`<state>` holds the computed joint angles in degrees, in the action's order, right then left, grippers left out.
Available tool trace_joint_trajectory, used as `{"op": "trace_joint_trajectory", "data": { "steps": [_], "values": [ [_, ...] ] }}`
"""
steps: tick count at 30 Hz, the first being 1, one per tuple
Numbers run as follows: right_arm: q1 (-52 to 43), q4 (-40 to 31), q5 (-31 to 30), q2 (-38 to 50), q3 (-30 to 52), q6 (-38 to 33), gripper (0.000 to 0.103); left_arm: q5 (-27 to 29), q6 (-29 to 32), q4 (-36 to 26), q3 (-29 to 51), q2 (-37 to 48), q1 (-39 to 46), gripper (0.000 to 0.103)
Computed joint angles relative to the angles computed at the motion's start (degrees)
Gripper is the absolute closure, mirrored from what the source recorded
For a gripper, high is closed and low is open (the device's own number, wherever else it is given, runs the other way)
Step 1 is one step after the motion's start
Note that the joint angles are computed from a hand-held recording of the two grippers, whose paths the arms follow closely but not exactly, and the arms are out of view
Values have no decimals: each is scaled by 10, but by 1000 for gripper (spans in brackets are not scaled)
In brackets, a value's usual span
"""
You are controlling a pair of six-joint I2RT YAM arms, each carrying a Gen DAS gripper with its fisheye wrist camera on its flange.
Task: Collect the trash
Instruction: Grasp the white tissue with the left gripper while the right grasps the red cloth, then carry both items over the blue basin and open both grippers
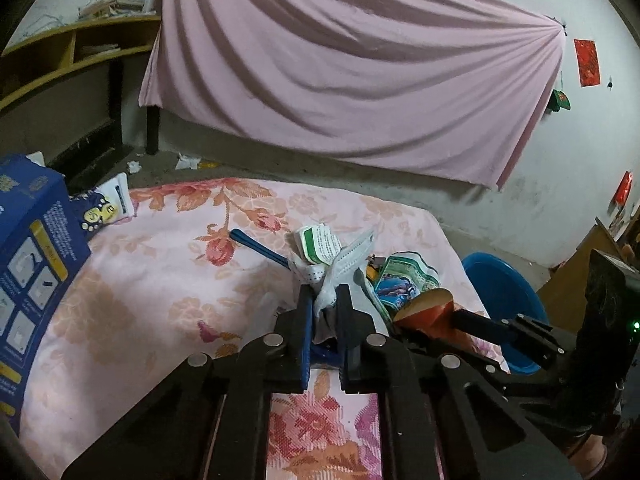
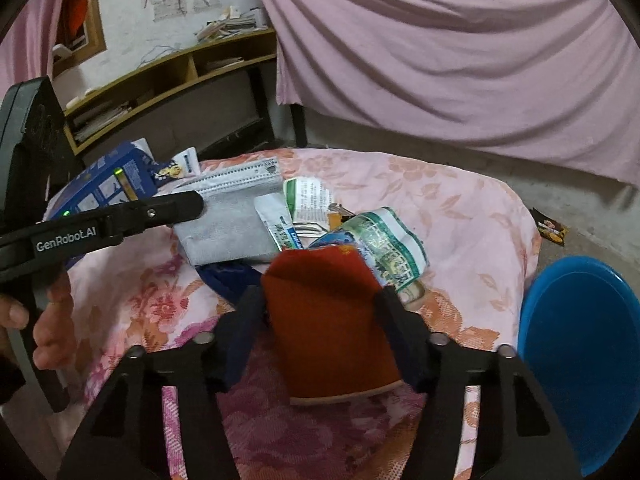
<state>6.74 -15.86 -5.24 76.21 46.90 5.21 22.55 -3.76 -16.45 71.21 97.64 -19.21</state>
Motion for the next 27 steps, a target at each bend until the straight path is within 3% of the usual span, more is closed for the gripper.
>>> {"op": "trace_joint_trajectory", "data": {
  "steps": [11,16,22,27],
  "values": [
    [-11,27,-33,-33,-28,3,80,-44,-20,26,-67,-88,-4,96],
    [-8,46,-20,-60,-48,13,92,-49,-25,23,-87,-113,-3,96],
    [-14,59,-9,-95,-69,22,99,-57,-32,22,-96,-129,-15,97],
    [-37,63,-20,-116,-83,35,100,-67,-32,24,-99,-139,-27,97]
  ]
}}
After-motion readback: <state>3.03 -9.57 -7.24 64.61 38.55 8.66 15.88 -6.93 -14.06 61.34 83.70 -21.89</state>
